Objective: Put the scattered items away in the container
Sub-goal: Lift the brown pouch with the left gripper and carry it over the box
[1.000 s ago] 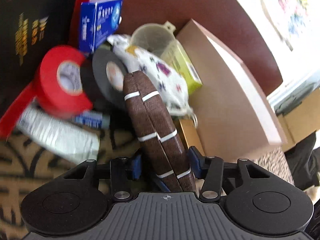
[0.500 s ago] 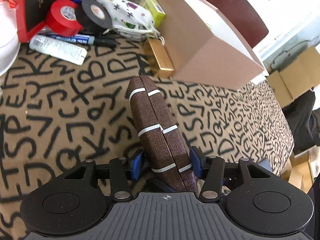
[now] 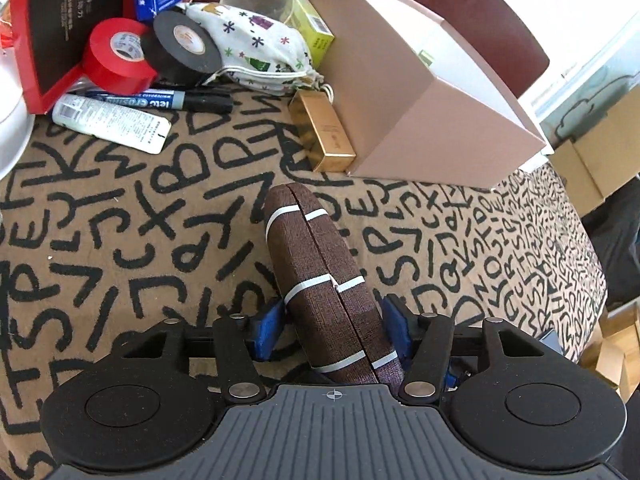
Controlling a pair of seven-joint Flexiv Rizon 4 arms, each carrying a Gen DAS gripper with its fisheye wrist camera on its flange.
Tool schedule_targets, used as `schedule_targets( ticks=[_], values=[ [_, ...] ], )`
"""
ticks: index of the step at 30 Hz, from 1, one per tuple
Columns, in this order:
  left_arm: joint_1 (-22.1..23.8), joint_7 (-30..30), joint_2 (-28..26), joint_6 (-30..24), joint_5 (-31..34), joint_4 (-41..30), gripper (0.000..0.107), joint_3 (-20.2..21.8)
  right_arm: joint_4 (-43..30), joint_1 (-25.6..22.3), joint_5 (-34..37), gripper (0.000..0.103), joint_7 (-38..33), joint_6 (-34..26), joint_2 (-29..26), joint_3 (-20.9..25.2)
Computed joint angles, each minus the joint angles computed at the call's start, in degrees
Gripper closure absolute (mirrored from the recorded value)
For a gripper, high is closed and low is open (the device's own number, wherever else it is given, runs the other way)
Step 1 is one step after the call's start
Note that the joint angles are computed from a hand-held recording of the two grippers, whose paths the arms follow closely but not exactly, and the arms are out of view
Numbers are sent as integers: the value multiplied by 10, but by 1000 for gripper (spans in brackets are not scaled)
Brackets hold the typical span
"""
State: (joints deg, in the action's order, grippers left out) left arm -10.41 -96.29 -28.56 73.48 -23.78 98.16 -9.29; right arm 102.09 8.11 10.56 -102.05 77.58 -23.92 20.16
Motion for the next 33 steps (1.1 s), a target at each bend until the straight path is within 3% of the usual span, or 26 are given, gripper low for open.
schedule_targets(
  ticks=[2, 14, 21, 27, 33],
  values=[
    [2, 2, -3, -6, -2, -4, 48, -3, -4, 2, -3, 51, 3, -6, -1, -3],
    [-29, -31, -5, -29, 50, -28, 47, 35, -7, -4, 9, 55, -17, -14, 0, 1],
    [-48, -61, 5, -19, 90, -54, 47, 49, 15, -12, 12, 55, -41, 23, 25, 5],
    [-64, -72, -19, -32, 126, -150, 47, 61, 5, -14, -6, 56, -44, 68, 38, -9],
    [-74, -69, -88, -68, 147, -314, 47, 67, -42, -10, -66, 56, -24, 100, 26, -45]
  ],
)
